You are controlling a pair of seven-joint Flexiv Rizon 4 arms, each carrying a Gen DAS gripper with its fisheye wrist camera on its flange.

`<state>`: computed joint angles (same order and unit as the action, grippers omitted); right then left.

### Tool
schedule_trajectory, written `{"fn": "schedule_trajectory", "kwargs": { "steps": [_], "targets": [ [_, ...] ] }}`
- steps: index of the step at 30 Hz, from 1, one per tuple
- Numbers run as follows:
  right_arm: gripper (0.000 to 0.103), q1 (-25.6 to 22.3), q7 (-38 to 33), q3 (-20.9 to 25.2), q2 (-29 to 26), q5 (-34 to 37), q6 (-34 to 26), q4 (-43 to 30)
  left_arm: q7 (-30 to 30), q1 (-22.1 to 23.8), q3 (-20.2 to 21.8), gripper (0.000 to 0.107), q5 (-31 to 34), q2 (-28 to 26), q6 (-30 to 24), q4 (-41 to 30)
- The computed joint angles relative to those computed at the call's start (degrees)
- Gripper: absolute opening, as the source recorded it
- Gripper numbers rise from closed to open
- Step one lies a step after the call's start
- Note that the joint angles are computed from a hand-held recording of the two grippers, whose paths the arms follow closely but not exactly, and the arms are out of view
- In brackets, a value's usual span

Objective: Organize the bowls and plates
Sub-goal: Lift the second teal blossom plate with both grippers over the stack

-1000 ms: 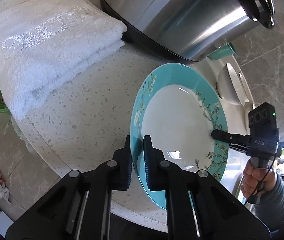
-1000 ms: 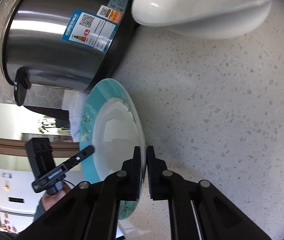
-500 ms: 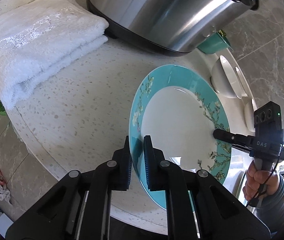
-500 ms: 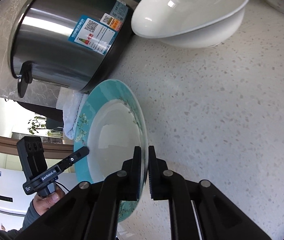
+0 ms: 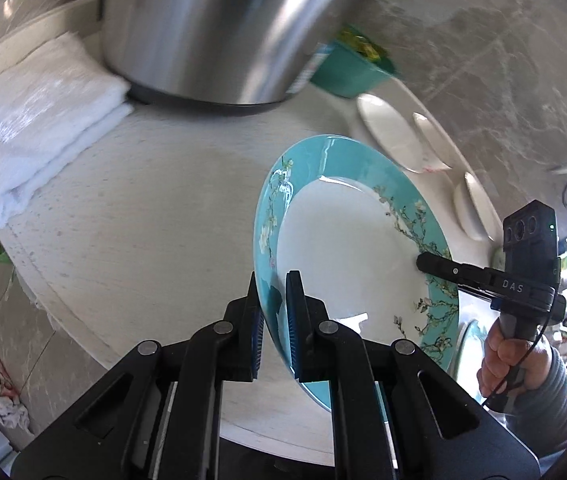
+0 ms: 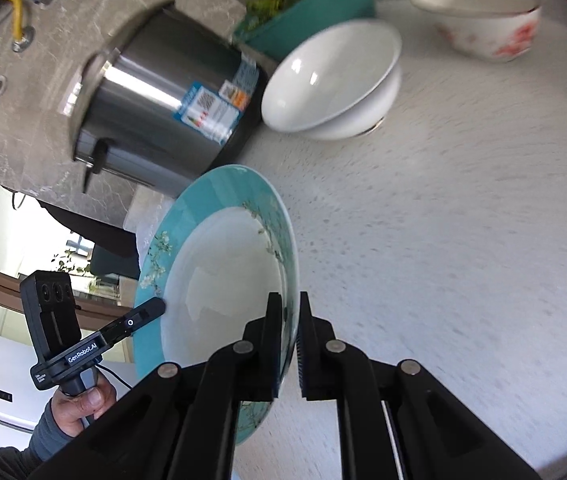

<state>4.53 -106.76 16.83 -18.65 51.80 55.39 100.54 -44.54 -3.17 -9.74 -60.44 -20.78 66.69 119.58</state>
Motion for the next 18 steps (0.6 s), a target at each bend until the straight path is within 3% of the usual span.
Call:
{"fn": "schedule_trajectory", "kwargs": {
  "steps": [6, 12, 18],
  "targets": [
    [0.01, -2.5, -3.4, -1.2, 7.5, 4.6, 2.0, 6.2, 0.0, -3.8, -1.4, 0.008, -1.5, 3.3, -0.1, 1.4],
    [0.011, -2.9, -5.5, -5.8, 16.5, 8.0, 2.2, 13.8, -0.1, -8.6, -2.0, 0.008, -0.7, 5.8, -0.1, 1.4],
    [0.011, -1.9, -3.3, -10.0, 25.6, 6.4, 4.4, 22.3, -1.4, -13.2, -3.3, 0.008, 1.3, 6.6, -1.0, 0.0]
  ]
}}
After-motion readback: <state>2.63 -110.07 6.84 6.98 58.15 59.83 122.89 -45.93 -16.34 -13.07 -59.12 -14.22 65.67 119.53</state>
